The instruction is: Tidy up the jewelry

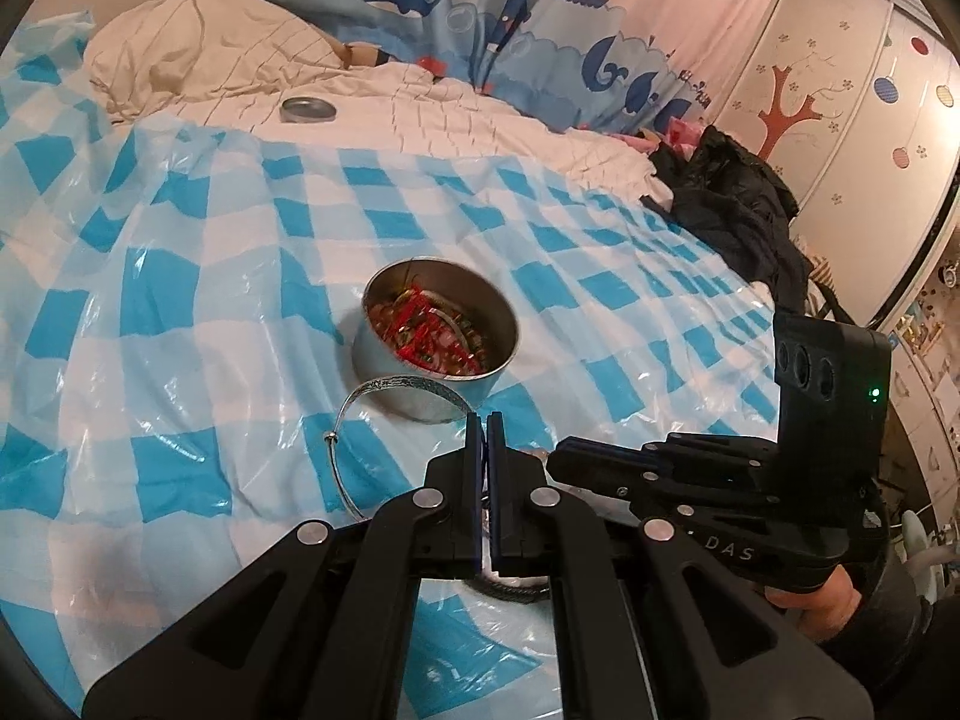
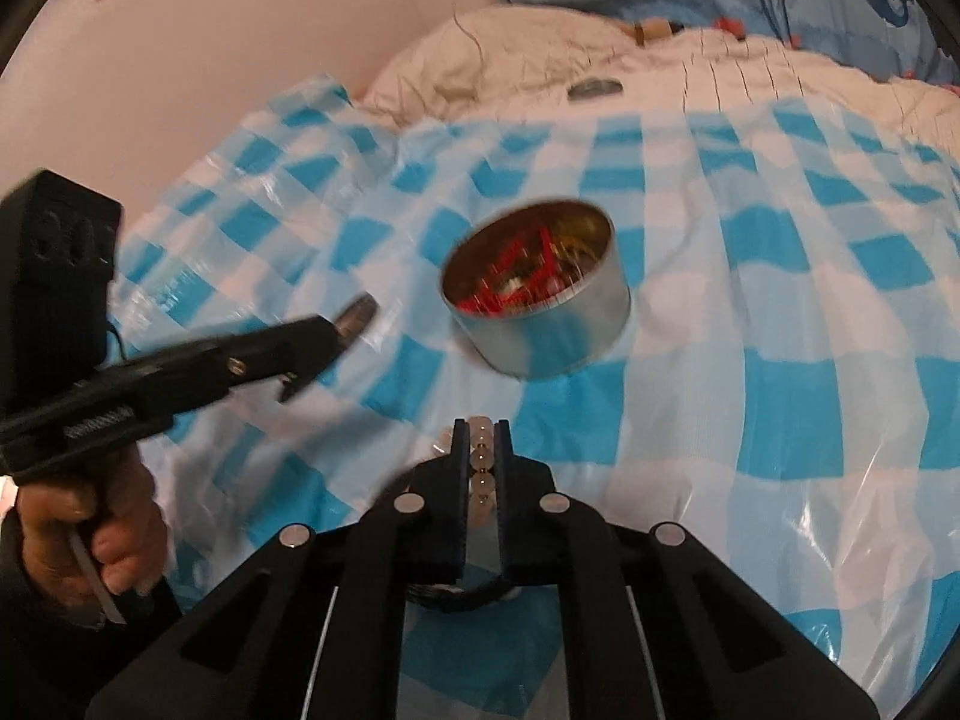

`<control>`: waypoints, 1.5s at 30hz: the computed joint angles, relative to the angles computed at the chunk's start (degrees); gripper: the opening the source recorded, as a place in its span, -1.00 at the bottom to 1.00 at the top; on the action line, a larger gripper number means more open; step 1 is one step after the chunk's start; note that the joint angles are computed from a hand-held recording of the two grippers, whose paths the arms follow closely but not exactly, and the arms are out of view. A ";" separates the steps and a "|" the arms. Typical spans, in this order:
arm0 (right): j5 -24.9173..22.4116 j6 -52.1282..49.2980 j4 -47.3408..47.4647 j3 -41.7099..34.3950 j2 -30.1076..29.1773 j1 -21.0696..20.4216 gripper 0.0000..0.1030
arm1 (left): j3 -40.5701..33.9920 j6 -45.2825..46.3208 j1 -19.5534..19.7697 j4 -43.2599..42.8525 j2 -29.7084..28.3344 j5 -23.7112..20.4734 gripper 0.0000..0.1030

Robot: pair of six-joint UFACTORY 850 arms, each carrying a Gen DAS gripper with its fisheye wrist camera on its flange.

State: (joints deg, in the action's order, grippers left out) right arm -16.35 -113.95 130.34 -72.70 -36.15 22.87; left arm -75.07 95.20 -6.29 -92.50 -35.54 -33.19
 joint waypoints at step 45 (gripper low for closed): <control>-4.80 28.44 -12.24 2.71 0.53 -6.64 0.06 | 3.96 3.40 -6.46 14.98 1.37 10.35 0.15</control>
State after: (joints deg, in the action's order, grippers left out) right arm -21.14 -85.51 118.10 -69.99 -35.62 16.23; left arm -71.11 98.60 -12.75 -77.51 -34.17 -22.84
